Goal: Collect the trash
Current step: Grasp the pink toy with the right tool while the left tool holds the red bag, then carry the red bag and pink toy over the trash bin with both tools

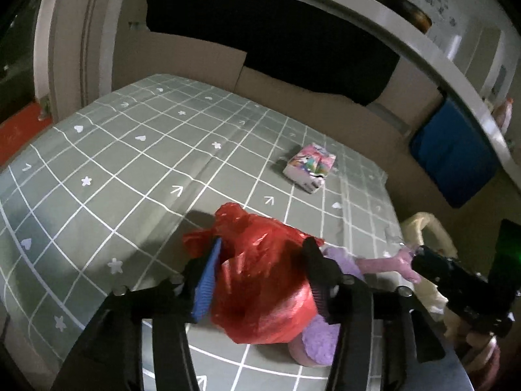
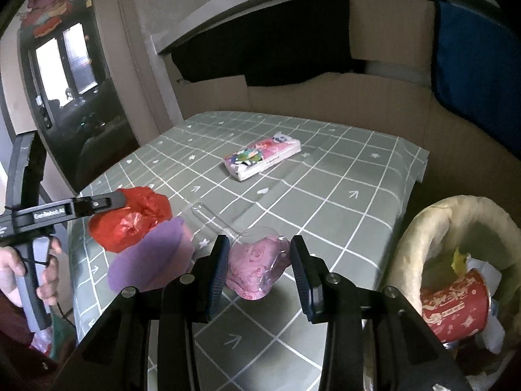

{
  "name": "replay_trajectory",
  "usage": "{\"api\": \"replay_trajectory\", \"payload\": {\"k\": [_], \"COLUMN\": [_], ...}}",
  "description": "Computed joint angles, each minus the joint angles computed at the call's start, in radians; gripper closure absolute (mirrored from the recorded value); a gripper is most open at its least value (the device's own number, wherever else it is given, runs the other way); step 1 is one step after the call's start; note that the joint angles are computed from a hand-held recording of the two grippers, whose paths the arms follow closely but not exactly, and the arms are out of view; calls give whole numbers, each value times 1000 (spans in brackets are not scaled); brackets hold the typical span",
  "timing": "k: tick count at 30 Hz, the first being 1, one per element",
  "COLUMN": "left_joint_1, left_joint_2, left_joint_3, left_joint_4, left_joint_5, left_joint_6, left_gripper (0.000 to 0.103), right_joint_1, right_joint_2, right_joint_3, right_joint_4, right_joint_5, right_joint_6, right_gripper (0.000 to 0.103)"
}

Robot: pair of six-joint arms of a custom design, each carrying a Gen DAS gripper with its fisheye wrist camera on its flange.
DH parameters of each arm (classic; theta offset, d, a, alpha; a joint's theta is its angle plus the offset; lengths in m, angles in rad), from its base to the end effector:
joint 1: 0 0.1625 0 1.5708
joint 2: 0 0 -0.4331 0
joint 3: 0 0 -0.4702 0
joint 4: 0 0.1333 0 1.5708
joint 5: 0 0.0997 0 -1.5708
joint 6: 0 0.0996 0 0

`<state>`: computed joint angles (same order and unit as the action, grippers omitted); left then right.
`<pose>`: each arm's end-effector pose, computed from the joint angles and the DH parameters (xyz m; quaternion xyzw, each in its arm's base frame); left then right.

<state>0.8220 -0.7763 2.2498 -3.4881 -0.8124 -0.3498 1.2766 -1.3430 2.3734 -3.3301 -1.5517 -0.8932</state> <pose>-0.1761 -0.4859 -0.0245 0.0997 0.9044 -0.3629 0.2012 -0.0099 -0.4990 0.1733 0.2789 -0.8917 0.3004 0.1920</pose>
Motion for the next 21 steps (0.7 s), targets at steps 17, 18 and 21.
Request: {"api": "replay_trajectory", "payload": {"k": [17,18,21], "left_joint_1": [-66,-85,-142], "left_joint_2": [11,20,51], "left_joint_3": [-10,-16,-45], "left_joint_4": [-16,-48,-160], "left_joint_5": [100,129,199], "left_joint_6": [15,51,176], "left_gripper": [56,56,56], "right_joint_1": [12,16,30], "right_joint_2": [-6,-13,-41], "right_joint_3": [21,23,25], "right_joint_4": [-57,-66,-74], "right_joint_5": [16,23,44], "right_joint_6": [-39,-44,-50], "right_gripper": [67,67,67]}}
